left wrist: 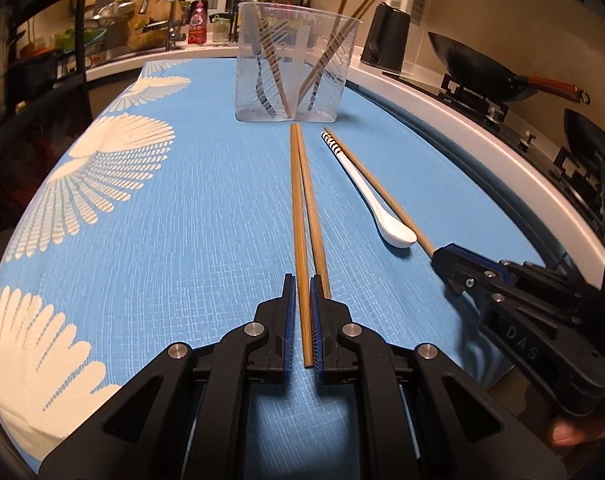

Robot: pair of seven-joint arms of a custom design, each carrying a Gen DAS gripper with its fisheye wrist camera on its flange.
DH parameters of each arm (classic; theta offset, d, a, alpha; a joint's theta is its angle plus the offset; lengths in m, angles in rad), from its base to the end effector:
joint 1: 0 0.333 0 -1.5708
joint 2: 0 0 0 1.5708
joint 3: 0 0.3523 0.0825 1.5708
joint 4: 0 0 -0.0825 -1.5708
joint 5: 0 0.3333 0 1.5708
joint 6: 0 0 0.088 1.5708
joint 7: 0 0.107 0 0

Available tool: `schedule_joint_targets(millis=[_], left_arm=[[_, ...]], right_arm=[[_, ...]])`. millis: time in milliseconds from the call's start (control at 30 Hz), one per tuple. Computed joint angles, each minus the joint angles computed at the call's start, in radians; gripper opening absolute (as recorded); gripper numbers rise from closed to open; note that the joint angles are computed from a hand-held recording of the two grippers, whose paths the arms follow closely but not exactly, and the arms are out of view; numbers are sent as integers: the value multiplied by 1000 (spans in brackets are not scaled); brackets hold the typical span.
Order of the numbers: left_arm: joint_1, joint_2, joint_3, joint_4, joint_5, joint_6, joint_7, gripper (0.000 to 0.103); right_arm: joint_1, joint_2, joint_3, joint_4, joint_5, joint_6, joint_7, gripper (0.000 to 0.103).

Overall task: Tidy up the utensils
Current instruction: 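Grasp a chopstick with the left gripper while the right gripper grasps another chopstick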

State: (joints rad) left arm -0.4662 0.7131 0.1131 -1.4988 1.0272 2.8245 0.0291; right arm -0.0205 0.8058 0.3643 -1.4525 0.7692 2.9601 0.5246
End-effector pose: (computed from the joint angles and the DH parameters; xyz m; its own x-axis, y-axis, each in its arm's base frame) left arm 0.6596 -0.3120 0.3549 0.1785 -0.9757 0.1274 -0.6514 -0.2142 -0.7279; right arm 0.7362 0.1259 0.3427 0.4996 -0.8557 -0.1345 -0.6137 -0.2401 -0.7521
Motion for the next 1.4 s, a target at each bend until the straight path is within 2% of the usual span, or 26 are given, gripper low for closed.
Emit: schedule_joint_targets(millis=[100,267,400,500,667,833,1033,1400], left_arm=[[-5,-6,4,-9,13,-4,14,7],[-81,-61,80,-97,169,-67,-220,6],[-110,-88,77,-138,264,-150,-348,6],[-94,-83,46,-124,286,-187,-357,6],[-39,-72,-12,-100,327,-187,-364,7],[-11,-60,-53,-79,366,-210,-366,7],[4,-50,-71,-62,372,-221,-354,7],[4,-37,-69,-43,377,-221,-345,7]], right_arm=[[-4,-3,-3,-5,0,5,4,6],[-25,-5,16,-19,15,25,-12,6],[-56,3,67,-39,50,116,-44,7],[-80,14,100,-36,47,127,-48,7],[-85,23,109,-27,24,124,-38,8],[-87,31,116,-19,5,127,-34,8],[-98,36,135,-25,-13,142,-31,8],[-119,47,170,-37,-61,178,-14,8]])
